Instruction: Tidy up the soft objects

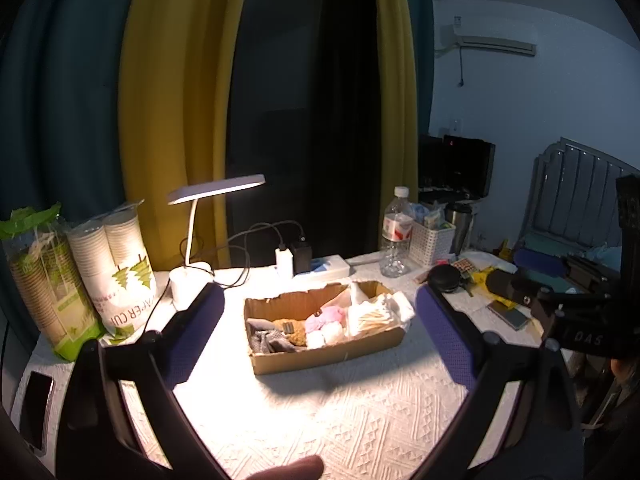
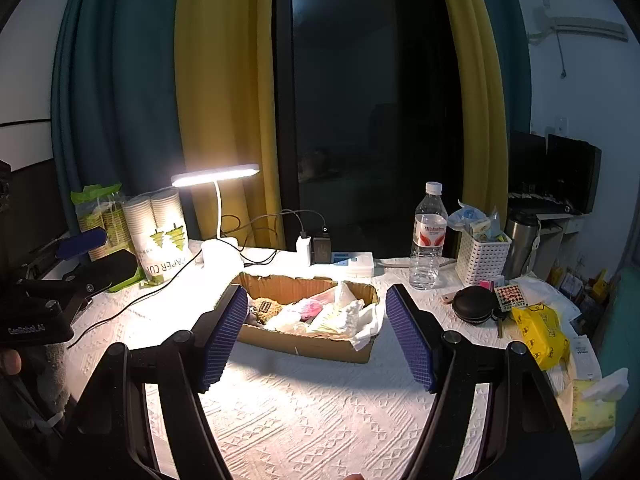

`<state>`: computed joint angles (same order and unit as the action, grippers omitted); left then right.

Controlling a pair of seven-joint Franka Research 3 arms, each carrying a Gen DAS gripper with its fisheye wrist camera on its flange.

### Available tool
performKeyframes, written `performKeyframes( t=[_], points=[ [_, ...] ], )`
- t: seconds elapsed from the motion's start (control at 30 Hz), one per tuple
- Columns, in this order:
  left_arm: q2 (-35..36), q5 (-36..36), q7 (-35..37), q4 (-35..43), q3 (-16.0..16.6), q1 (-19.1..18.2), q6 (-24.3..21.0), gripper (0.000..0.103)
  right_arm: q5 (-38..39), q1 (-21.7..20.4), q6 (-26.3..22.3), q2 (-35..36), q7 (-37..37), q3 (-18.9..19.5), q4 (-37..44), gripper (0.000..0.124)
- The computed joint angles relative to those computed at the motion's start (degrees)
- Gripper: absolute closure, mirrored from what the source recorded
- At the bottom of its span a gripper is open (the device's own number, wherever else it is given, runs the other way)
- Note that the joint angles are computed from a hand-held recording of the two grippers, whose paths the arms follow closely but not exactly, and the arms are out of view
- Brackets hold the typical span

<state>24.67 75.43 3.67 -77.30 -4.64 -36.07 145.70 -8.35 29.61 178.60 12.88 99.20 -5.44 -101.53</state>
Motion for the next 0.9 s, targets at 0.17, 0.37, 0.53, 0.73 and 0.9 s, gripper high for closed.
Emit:
performKeyframes(
  t=[0.17, 0.37, 0.53, 0.73, 0.9],
  points=[
    [0.48, -0.20, 0.21, 0.57, 0.14, 0.10, 0.40, 0.006, 0.21, -0.06, 0.02, 0.18, -0.20, 0.04, 0.13, 0.049],
    [0.74, -0.43, 0.36, 0.85, 0.43, -0.02, 0.64, 0.005, 1.27, -0.92, -0.12, 0.48, -1.42, 0.90, 0.37, 0.049],
    [0.94, -0.54, 0.36, 1.06, 0.60, -0.04, 0.79, 0.006, 2.18, -1.02, -0.24, 0.71, -2.32, 1.04, 0.62, 0.049],
    [1.01, -0.57, 0.39, 1.14, 0.70, -0.12, 0.81, 0.005, 2.25, -0.59, -0.41, 0.87, -2.28, 0.62, 0.81, 0.049],
    [1.36, -0.65, 0.51, 1.46, 0.80, -0.10, 1.07, 0.005, 2.56, -0.80, -0.24, 0.97, -2.59, 0.77, 0.76, 0.049]
  ],
)
